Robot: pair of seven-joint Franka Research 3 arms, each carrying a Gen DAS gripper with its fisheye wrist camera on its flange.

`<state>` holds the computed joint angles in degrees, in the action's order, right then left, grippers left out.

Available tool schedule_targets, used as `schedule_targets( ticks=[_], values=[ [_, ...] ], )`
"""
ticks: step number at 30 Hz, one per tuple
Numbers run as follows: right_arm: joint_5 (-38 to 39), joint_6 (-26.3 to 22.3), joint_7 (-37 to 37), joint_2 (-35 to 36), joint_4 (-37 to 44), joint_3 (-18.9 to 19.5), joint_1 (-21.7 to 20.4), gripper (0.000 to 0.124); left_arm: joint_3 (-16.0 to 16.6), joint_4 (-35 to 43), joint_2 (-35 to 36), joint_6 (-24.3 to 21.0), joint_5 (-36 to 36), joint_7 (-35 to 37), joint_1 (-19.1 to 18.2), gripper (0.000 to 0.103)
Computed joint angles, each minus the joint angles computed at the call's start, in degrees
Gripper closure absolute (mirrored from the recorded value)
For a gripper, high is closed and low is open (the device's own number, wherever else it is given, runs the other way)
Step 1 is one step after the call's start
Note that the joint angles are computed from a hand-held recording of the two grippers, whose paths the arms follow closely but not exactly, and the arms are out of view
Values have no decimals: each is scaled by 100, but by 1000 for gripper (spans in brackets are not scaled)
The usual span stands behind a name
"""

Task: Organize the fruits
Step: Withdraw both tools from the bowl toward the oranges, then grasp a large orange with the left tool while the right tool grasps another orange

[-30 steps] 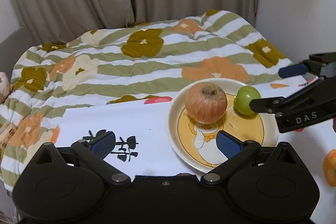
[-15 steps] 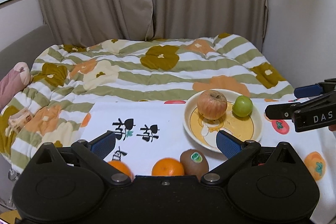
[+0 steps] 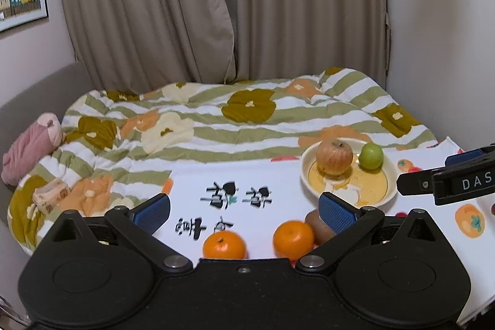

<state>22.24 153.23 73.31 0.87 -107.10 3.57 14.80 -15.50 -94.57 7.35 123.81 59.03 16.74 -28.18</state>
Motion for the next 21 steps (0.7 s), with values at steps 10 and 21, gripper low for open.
schedule_targets(
  ticks=[10,21],
  values=[
    [-1529,584,1940,73,-366,194,378,21,74,-1143,-582,919,-426,483,607,0],
    [-3370,715,4461,721,-120,-49,971,21,250,-1652,-387,2313,-1073,1632,1157,1]
  ],
)
